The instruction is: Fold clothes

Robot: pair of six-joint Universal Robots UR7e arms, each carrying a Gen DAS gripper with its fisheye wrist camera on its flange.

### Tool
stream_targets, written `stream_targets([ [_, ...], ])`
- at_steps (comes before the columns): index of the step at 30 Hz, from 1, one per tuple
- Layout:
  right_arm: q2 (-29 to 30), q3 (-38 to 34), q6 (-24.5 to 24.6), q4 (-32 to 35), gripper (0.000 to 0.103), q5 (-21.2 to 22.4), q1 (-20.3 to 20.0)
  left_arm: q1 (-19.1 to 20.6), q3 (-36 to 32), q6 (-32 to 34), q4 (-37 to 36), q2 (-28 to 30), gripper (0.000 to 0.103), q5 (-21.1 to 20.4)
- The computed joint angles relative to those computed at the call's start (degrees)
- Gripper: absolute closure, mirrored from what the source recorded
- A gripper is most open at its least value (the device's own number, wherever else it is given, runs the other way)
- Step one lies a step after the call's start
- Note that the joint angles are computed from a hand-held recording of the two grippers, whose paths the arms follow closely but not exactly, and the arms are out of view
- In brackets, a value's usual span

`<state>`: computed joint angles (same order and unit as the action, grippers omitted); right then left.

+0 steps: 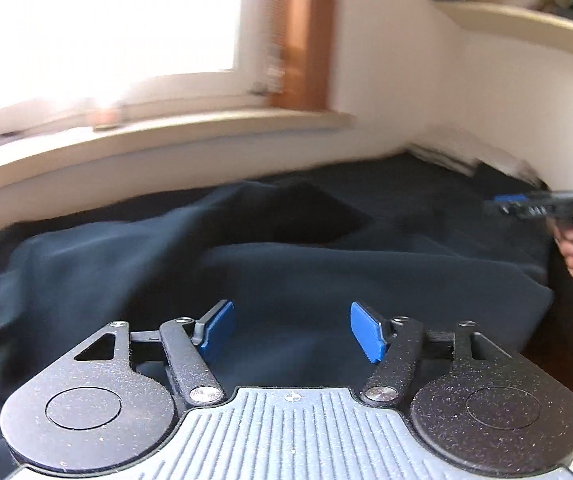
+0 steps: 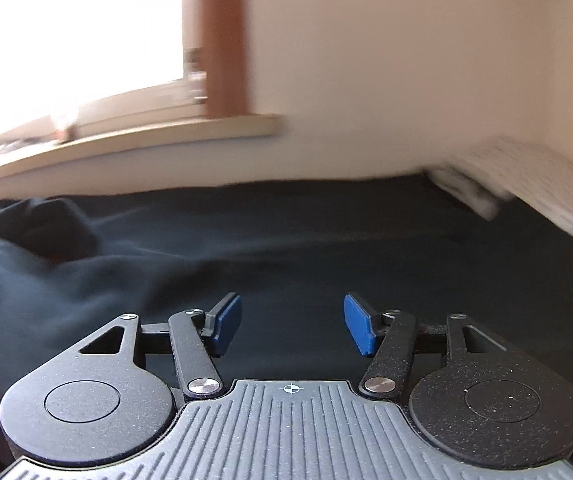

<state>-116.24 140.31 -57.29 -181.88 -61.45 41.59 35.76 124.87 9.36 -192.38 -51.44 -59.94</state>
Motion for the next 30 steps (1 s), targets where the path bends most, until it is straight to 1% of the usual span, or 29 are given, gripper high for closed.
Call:
stream_targets([
  [3, 2.89, -0.9, -1.27, 1.43, 0.046, -5.22, 7.91, -0.06, 3.91, -1.94, -2.29, -4.46, 0.03, 4.91],
  [6, 6.57, -1.87, -3.09, 1.48, 0.046, -9.69, 14.65, 0.3, 6.4, -3.33, -1.58, -8.5, 0.03, 10.5],
  [10, 11.23, -3.07, -5.19, -0.2, 0.046, -15.03, 20.54, 1.2, 9.18, -5.68, -0.82, -12.97, 0.03, 16.84],
  [14, 14.21, -4.39, -5.3, 0.04, 0.046, -18.42, 22.31, 1.78, 11.1, -8.1, 1.33, -17.14, 0.029, 21.22],
  [16, 15.4, -5.03, -4.99, 0.84, 0.045, -19.86, 22.67, 2.06, 11.94, -9.72, 2.93, -19.25, 0.029, 22.55],
  [20, 16.06, -5.11, -5.82, 1.72, 0.044, -19.97, 21.92, 2.78, 14.11, -11.27, 4.53, -23.38, 0.029, 22.76],
  [23, 16.17, -4.73, -6.05, 0.69, 0.045, -20.58, 22.84, 2.41, 15.23, -12.05, 5.0, -25.59, 0.028, 22.34],
  [24, 16.13, -4.79, -6.07, 1.08, 0.045, -20.61, 23.47, 2.27, 15.36, -11.92, 5.07, -25.75, 0.028, 22.55],
  [26, 15.48, -5.34, -5.98, 4.29, 0.045, -19.83, 25.35, 1.97, 15.62, -11.68, 5.23, -26.09, 0.028, 22.97],
  [27, 15.42, -5.7, -5.88, 5.87, 0.045, -19.65, 26.8, 1.78, 15.77, -11.66, 5.46, -26.26, 0.027, 23.39],
  [30, 16.5, -7.58, -5.18, 11.99, 0.045, -20.39, 32.44, 0.95, 16.43, -12.8, 7.19, -26.76, 0.026, 26.56],
])
